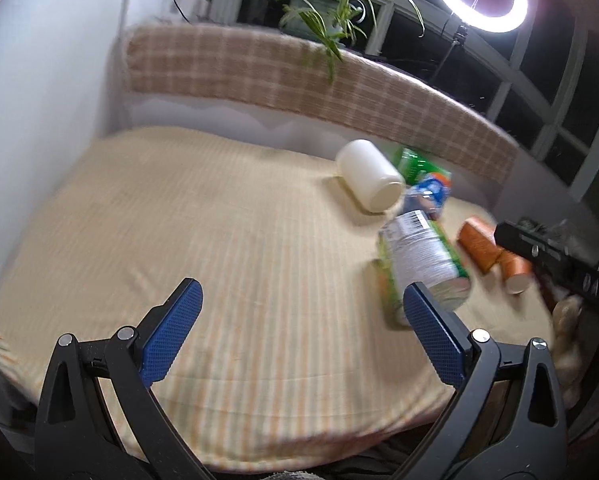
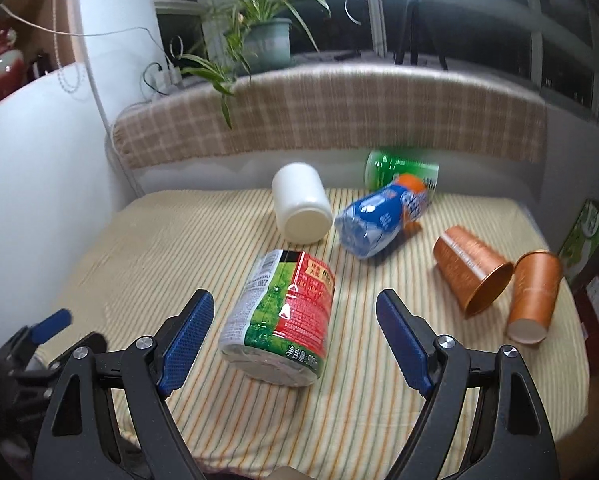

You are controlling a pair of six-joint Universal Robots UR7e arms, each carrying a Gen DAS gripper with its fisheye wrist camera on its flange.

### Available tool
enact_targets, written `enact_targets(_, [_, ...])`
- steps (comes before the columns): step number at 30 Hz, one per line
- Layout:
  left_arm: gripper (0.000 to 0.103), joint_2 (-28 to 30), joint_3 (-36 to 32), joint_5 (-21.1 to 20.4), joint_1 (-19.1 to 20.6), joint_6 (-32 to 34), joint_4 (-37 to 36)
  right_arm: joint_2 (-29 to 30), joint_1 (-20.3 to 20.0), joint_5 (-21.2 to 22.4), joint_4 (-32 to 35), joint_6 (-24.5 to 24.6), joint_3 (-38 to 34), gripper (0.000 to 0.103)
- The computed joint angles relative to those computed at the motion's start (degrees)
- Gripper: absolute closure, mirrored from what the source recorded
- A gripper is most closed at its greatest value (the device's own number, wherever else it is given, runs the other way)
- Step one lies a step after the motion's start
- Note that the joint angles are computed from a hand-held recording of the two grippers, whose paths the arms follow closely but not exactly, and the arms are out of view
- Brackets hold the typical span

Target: Flip cup upright

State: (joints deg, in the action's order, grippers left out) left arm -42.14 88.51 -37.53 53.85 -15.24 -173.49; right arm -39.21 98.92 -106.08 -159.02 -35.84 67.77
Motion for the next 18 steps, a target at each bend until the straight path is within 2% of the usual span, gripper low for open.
enact_targets(3, [0.002,0.5,-2.8,-3.8,0.9,-0.9,2.9,-0.8,0.2,-0.3,-3.1,-1.5,1.5,0.019])
enact_targets(4, [0.006,0.8,-3.9,-4.5,1.1,-1.0,3.9,-1.0,0.2,-0.5,-4.0,-1.9,1.9,0.019])
enact_targets(8, [0.007,1.8,-8.3,-9.8,2.4,-1.7,8.4,-1.4,0.0,-0.8,-5.8,-2.5,2.6,0.019])
enact_targets(15, [0.007,4.4,-17.7,-21.0,5.6,-5.5,19.3,-2.2,-0.9,-1.1,-6.1,-0.6,3.1,0.019])
enact_targets(18, [0.007,6.1,-21.9,-23.9,6.7,-6.7,23.9,-2.5,-1.4,-1.6,-6.4,0.0,3.2,0.019])
